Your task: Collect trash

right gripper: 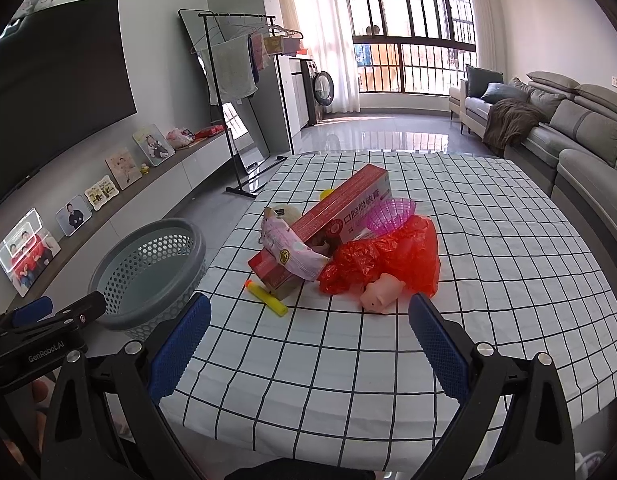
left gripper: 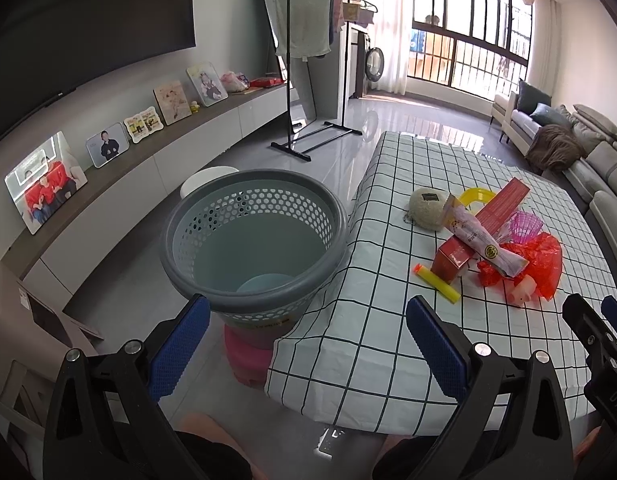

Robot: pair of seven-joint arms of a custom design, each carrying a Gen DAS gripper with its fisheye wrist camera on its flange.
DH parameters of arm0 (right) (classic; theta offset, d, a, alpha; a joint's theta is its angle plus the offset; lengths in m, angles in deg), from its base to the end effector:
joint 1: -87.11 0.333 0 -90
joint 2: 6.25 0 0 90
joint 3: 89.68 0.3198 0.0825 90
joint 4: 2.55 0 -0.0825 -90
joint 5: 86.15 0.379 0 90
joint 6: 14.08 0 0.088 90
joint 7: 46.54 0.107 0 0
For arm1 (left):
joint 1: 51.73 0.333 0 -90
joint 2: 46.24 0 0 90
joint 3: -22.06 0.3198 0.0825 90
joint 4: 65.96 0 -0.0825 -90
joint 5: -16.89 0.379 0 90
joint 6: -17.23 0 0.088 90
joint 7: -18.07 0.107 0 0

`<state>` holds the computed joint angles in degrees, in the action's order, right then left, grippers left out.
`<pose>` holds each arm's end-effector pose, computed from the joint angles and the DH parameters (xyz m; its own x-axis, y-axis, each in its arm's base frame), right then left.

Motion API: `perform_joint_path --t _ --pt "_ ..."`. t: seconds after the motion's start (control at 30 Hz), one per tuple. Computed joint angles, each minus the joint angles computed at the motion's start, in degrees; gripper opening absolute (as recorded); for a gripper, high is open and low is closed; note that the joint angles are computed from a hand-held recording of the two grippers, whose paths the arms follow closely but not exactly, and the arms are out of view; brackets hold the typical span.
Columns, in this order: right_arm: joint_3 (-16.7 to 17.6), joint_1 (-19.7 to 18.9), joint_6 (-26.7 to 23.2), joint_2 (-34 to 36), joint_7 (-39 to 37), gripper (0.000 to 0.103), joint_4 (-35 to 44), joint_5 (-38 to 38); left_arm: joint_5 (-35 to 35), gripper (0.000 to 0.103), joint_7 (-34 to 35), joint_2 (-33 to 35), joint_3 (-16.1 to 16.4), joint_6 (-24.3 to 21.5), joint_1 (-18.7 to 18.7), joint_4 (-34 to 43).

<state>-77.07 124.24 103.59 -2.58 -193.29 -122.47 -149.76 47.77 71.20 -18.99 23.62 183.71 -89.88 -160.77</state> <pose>0.3979 0.3930 0.4155 -0.5583 -0.8167 -0.1461 -0.4312 0.4361 -0.7899 0.5559 -0.4555 0.4259 -0.4566 -0.8896 -0.0104 -0.6056 0.3193 -0.7290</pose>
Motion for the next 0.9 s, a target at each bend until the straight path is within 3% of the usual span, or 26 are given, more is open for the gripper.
perform_joint_path --t 0.9 --pt "0.08 0.02 -0.31 -0.13 -0.55 0.095 0.35 0.25 0.10 0.097 0.12 -0.50 -0.26 -0.18 0.11 -0.42"
